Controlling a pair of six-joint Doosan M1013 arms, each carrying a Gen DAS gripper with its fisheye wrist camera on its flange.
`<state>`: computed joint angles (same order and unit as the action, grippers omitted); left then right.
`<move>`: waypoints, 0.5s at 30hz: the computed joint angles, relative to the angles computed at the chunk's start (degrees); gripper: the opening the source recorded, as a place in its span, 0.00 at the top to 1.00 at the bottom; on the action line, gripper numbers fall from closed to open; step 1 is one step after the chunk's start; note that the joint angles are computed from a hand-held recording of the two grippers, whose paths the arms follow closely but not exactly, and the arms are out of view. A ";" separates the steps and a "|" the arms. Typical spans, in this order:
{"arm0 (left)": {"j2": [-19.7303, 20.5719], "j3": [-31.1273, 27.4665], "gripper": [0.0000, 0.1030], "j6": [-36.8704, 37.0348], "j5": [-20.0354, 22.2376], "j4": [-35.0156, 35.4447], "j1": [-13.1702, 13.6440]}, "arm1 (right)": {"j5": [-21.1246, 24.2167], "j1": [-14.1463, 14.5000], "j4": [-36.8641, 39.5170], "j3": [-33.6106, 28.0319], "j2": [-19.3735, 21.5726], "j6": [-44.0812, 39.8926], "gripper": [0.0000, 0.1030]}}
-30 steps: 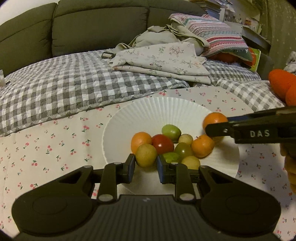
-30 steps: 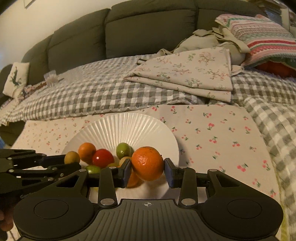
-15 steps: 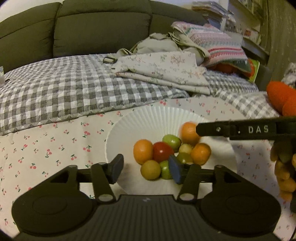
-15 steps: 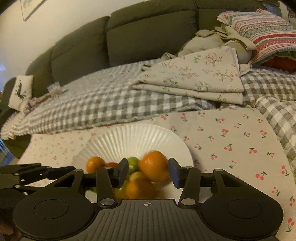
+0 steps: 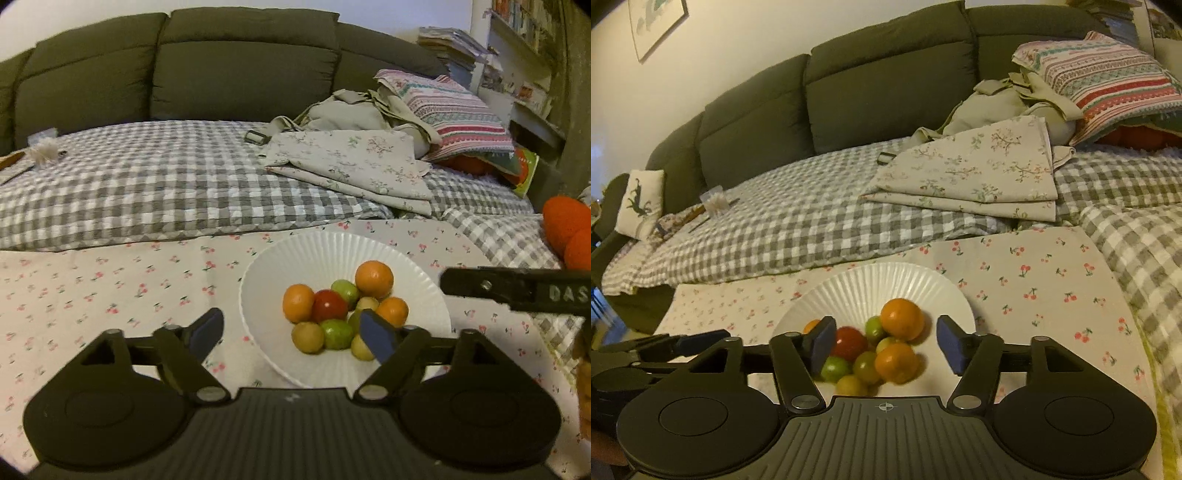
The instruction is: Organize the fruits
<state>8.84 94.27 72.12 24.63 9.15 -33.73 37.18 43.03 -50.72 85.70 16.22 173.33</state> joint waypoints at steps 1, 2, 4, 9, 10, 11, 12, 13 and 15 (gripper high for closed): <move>-0.47 0.40 0.15 -1.62 -0.16 1.39 -0.29 | 0.64 0.56 -0.34 0.26 -0.34 0.10 0.40; -0.87 0.67 0.13 -2.77 -0.07 2.27 -0.51 | 1.15 1.05 -0.59 0.59 -0.66 0.57 0.40; -1.80 1.17 0.11 -5.92 1.16 4.66 -0.99 | 2.22 2.00 -0.27 1.12 -1.26 1.37 0.38; -4.93 4.02 0.04 -19.60 3.12 16.63 -3.03 | 4.09 4.67 -3.71 2.79 -2.98 6.19 0.26; -5.35 4.34 0.04 -20.89 3.88 18.09 -3.49 | 4.53 5.34 -4.75 3.24 -3.30 8.11 0.24; -5.95 4.81 0.03 -21.87 4.64 19.40 -4.00 | 5.15 5.90 -5.10 3.46 -3.48 9.10 0.22; -6.49 5.30 0.03 -23.09 5.04 20.90 -4.42 | 6.03 6.49 -5.27 3.52 -3.55 9.53 0.22; -7.06 5.85 0.02 -25.15 5.48 23.22 -4.97 | 7.11 7.21 -5.57 3.50 -3.53 9.51 0.22; -8.05 6.73 0.02 -28.13 6.27 26.46 -5.86 | 8.57 8.29 -5.95 3.40 -3.57 9.25 0.19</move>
